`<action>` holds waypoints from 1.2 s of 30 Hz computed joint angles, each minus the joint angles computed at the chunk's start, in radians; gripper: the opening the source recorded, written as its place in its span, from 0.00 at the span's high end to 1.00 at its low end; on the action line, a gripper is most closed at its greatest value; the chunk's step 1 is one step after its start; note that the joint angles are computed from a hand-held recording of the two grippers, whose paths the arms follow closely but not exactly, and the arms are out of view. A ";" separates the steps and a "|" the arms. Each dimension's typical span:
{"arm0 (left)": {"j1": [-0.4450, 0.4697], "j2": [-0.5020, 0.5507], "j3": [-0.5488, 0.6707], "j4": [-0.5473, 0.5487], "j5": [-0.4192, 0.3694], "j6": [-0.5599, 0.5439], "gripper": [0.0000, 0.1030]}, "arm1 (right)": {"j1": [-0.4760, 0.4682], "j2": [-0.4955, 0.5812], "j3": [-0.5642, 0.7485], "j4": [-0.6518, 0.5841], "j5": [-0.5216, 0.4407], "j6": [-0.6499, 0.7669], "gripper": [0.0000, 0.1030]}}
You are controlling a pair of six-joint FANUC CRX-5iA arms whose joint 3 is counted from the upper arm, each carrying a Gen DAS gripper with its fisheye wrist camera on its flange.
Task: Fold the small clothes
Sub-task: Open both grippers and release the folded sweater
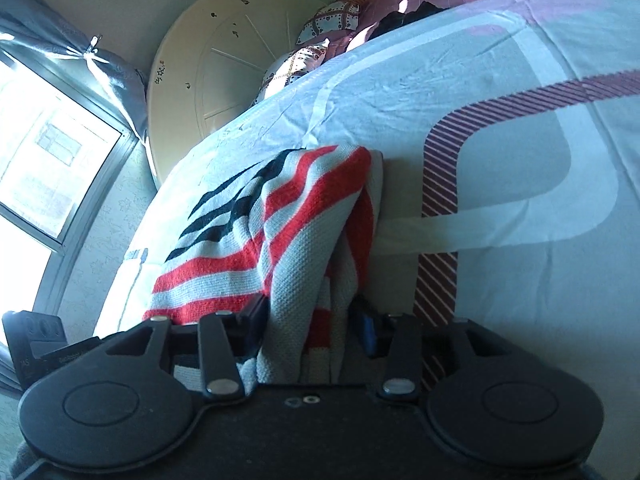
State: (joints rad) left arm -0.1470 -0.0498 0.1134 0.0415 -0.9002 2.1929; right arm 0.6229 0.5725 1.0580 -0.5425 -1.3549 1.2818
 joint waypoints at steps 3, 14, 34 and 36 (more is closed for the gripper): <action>-0.022 -0.014 0.024 -0.047 -0.026 0.026 0.32 | -0.009 -0.036 -0.017 -0.011 -0.013 0.038 0.52; -0.107 -0.058 -0.008 -0.199 -0.054 0.161 0.22 | 0.045 -0.112 -0.131 0.134 0.003 0.020 0.53; -0.405 -0.092 0.095 -0.551 -0.366 0.473 0.21 | 0.104 -0.371 -0.457 0.240 0.144 0.029 0.46; -0.503 -0.057 0.186 -0.648 -0.480 0.503 0.17 | 0.128 -0.435 -0.504 0.278 0.173 0.047 0.40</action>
